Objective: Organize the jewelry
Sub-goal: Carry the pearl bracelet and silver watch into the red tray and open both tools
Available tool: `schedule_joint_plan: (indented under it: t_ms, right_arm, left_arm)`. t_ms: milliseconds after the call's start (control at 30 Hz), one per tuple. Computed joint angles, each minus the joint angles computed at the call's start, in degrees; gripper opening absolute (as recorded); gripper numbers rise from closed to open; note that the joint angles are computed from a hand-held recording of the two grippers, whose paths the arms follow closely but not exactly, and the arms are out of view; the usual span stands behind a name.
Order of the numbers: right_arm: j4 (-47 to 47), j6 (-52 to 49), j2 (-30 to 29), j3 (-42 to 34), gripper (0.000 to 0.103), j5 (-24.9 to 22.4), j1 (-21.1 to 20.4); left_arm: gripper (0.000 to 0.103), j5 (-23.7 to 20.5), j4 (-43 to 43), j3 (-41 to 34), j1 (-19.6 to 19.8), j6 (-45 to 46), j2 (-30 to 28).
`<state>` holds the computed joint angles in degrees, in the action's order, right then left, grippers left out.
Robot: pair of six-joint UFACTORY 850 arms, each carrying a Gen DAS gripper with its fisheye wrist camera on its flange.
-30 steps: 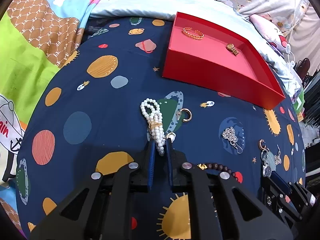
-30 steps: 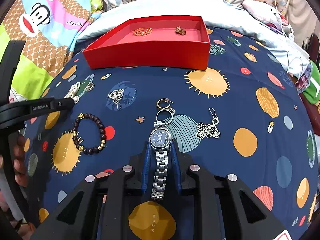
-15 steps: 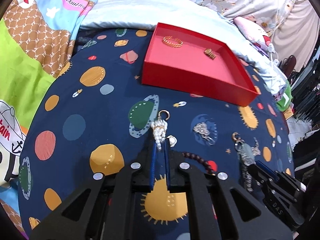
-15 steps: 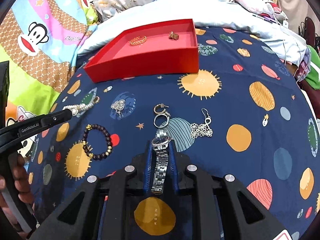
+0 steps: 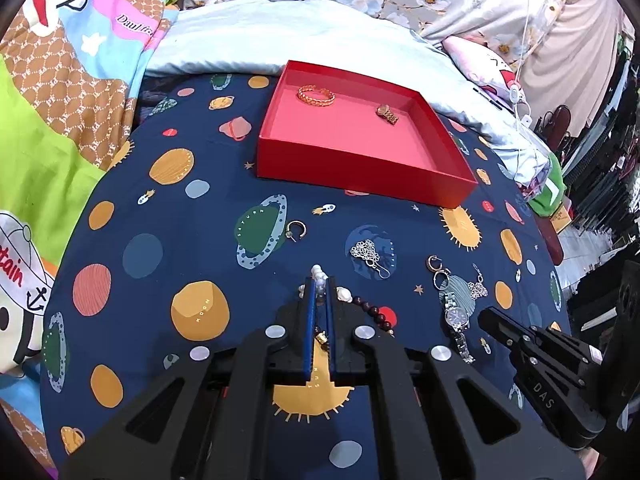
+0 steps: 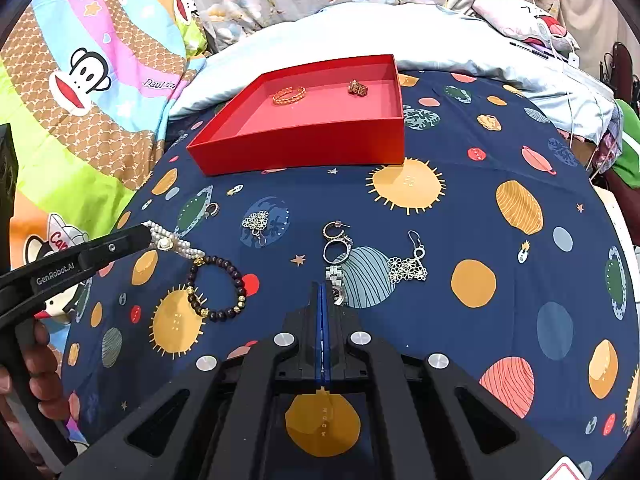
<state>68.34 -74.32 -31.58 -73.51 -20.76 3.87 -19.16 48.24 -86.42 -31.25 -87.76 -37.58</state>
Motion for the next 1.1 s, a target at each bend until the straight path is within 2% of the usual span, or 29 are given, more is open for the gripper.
schedule_joint_plan:
  t_ms: [133,200,267,333,433,533,600,633,800,867,1100]
  right_arm:
    - [0.5,-0.6,0.0,0.1,0.000,-0.5,-0.3]
    - [-3.7,2.6,-0.9,-1.0,0.001,-1.5,-0.3]
    - [-7.8,5.8,-1.5,-1.4,0.016,-0.7,0.3]
    - [-8.1,5.7,-1.5,-1.1,0.029,0.2,0.6]
    - [-9.6,6.6,-1.8,-1.1,0.033,1.5,1.4]
    - [-12.8,9.6,-2.7,-2.0,0.033,2.7,2.1]
    - [-13.7,11.0,-3.5,-2.7,0.028,2.3,2.0]
    - [-13.5,11.1,-3.6,-2.9,0.022,2.2,1.9]
    - [-9.0,7.5,-2.8,-2.1,0.021,1.4,1.2]
    - [-7.1,6.1,-2.4,-1.9,0.006,0.7,0.9]
    - [-6.2,5.6,-1.8,-1.8,0.005,-0.2,0.5]
  left_arm:
    - [0.003,0.1,1.1,0.2,-0.2,-0.5,0.4]
    - [0.003,0.2,0.9,0.3,-0.2,-0.3,0.4]
    - [0.003,0.1,0.5,0.2,-0.2,0.1,0.3]
    - [0.003,0.1,0.1,0.2,-0.2,0.4,0.3]
    - [0.003,0.1,-0.5,0.1,-0.2,0.9,0.3]
    - [0.004,-0.1,-1.1,-0.2,-0.2,1.6,0.0]
    - [0.004,-0.1,-1.8,-0.3,-0.1,2.4,-0.1]
    - [0.004,0.0,-2.0,-0.3,-0.1,2.5,-0.1]
    - [0.004,0.5,-2.3,-0.1,0.0,2.7,0.0]
    - [0.003,0.8,-2.1,0.0,0.0,2.6,0.2]
    - [0.003,0.9,-0.6,0.0,-0.1,1.2,0.7]
